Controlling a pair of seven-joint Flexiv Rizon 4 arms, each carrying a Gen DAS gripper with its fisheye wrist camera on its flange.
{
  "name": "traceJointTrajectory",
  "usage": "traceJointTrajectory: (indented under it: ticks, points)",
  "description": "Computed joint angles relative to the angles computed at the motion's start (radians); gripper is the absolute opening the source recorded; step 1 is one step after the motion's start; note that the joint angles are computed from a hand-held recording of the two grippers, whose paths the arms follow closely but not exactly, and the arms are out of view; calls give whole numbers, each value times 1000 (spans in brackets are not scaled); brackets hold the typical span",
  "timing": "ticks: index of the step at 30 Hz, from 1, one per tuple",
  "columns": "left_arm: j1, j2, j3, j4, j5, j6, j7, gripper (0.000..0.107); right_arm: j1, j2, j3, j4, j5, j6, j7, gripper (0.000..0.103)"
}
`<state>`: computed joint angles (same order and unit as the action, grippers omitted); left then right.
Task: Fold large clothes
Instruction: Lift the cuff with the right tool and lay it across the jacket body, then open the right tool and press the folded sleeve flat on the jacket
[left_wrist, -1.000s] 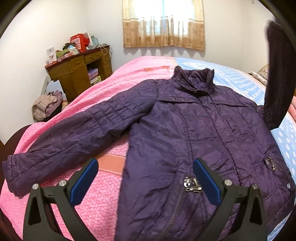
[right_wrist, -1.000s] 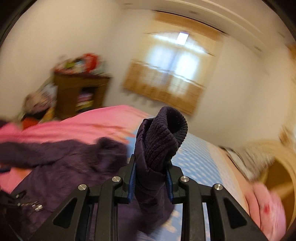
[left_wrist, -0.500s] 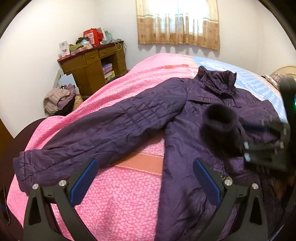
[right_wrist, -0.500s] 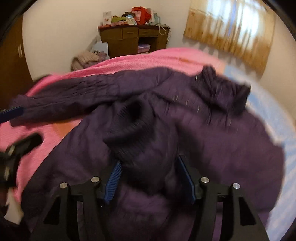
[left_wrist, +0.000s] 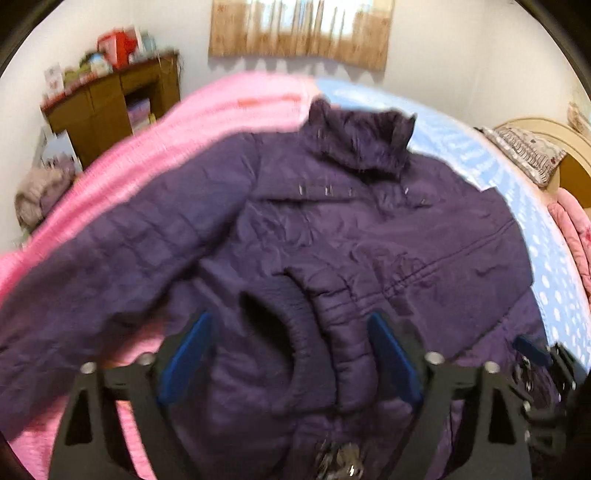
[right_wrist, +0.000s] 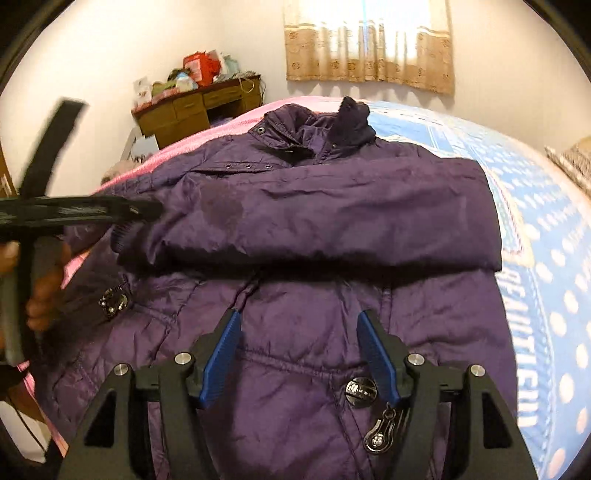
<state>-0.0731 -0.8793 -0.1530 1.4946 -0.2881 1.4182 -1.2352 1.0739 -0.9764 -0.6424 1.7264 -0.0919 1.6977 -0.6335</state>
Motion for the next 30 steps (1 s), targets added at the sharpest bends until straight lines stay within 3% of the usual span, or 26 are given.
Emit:
traceJointTrajectory:
  ticks: [1, 2, 4, 6, 9, 12, 14, 15, 17, 18, 20, 22, 23, 26, 27, 30]
  points:
    - [23, -9, -36, -5, -13, -16, 15, 58, -5, -5, 6, -10, 0, -2, 3, 66]
    - [65, -19, -102, 3, -31, -17, 50, 28, -18, -4, 22, -18, -3, -4, 3, 66]
    - [93, -11, -155, 48, -49, 56, 77, 21, -38, 0, 46, -23, -7, -6, 6, 66]
    - [102, 13, -174, 98, -34, 146, 90, 19, -36, 10, 51, 7, 3, 28, 4, 66]
    - [182, 54, -260, 192, -14, 225, 96, 19, -46, 5, 63, 4, 23, 46, -7, 66]
    - [211, 85, -263, 250, 18, 244, 82, 19, -52, 6, 73, -7, 31, 29, -17, 66]
    - [160, 100, -184, 247, 17, 191, 58, 19, -57, 9, 80, -15, 22, 5, -18, 66]
    - [146, 98, -165, 248, 20, 197, 53, 21, -60, 12, 82, -18, 14, -8, -16, 66]
    - [80, 94, -82, 238, 27, 231, 25, 44, -60, 35, 82, -10, -14, -51, -15, 66]
    - [35, 99, -22, 229, 30, 239, 5, 51, -40, 51, 59, 7, -24, -77, 0, 66]
    - [4, 107, 24, 232, 45, 295, -17, 76, 15, 74, -16, 60, -27, -57, 41, 66]
    - [-17, 107, 53, 238, 73, 406, -28, 80, 78, 82, -119, 98, -27, -64, 65, 67]
    - [-65, 100, 109, 225, 72, 458, -33, 87, 106, 73, -177, 103, -31, -81, 78, 68]
    - [-130, 61, 162, 151, 49, 486, -20, 101, 110, 7, -293, 49, -40, -118, 131, 70]
    - [-151, 40, 174, 120, 36, 483, -14, 101, 82, -7, -294, 12, -52, -140, 144, 70]
    - [-285, -62, 306, -20, -58, 427, 12, 101, -71, -46, -208, -140, -124, -148, 141, 70]
